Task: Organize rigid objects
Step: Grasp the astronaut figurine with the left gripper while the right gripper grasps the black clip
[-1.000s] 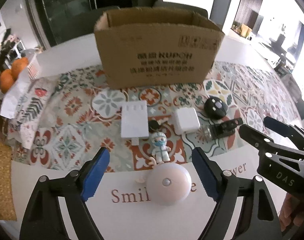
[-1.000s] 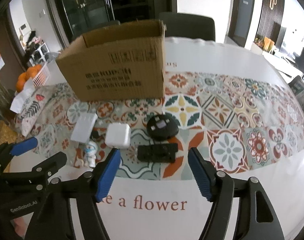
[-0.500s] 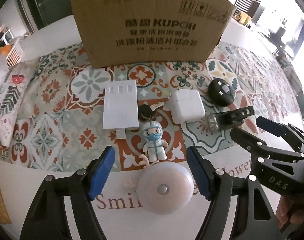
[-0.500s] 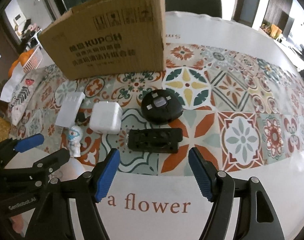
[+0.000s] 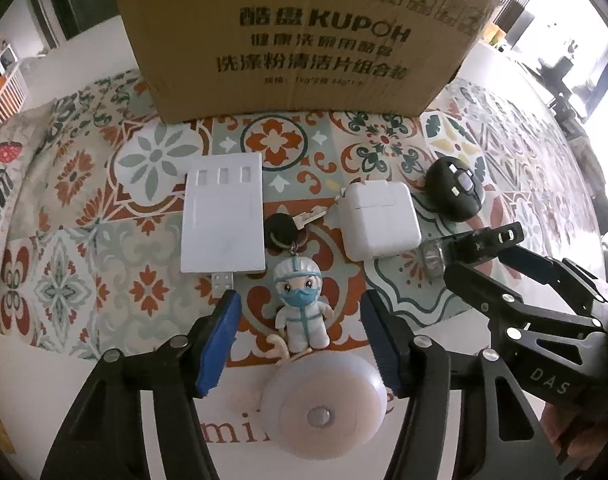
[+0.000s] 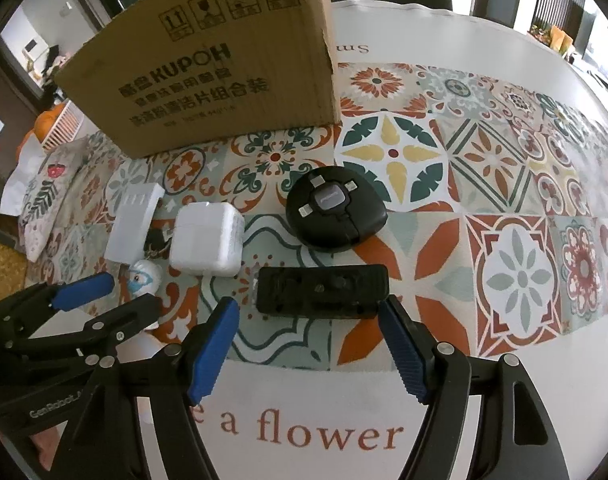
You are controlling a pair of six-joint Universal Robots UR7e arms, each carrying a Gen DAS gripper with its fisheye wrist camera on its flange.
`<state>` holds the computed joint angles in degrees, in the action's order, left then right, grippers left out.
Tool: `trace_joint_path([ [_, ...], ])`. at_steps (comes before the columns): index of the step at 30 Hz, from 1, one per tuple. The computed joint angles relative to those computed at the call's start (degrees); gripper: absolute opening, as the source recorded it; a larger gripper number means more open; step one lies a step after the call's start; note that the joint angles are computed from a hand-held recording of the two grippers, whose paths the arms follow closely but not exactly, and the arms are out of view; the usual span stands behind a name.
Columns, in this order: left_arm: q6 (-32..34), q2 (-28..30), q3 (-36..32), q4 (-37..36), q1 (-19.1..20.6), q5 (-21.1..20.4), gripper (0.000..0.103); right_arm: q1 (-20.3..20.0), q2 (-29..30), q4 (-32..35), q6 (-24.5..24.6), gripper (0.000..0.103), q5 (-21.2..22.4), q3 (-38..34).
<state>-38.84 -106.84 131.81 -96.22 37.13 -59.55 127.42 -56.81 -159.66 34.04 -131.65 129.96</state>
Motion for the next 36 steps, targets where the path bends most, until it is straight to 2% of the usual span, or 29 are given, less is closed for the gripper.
trace_joint_path([
  [9,0.55,2.60,0.30,-2.85,2.44,-0.54,0.053,-2.37,1.32,-0.01,-1.10,0.075,2.01,-0.63],
  [12,0.52,3.27,0.54,-4.03,2.66,-0.06,0.051,-2.20,2.17,-0.20,-1.86,0.075,1.27,-1.17],
  [14,0.46,3.64,0.62,-4.33,2.71,0.47,0.047,-2.02,2.72,-0.35,-2.32,0.075,0.72,-1.61],
  [18,1.69,4.59,0.24,-5.93,3.52,0.96,0.032,-1.80,3.40,-1.10,-2.42,0.074,-0.12,-1.78],
  [22,1.96,3.80,0.50,-6.03,3.66,0.88,0.032,-1.65,3.51,-1.36,-1.54,0.074,-0.43,-1.62],
  [27,1.06,1.71,1.21,-4.31,2.11,1.18,0.031,-0.85,2.51,-1.06,-0.59,0.074,-0.74,-0.77],
  [29,0.72,0.97,1.34,-3.81,1.28,1.39,0.027,-0.19,2.14,-0.66,-0.17,0.074,-1.15,-0.71],
  [36,0.96,-0.84,1.61,-3.61,0.01,1.65,0.026,1.73,0.78,1.07,0.79,0.074,-2.63,-0.88],
])
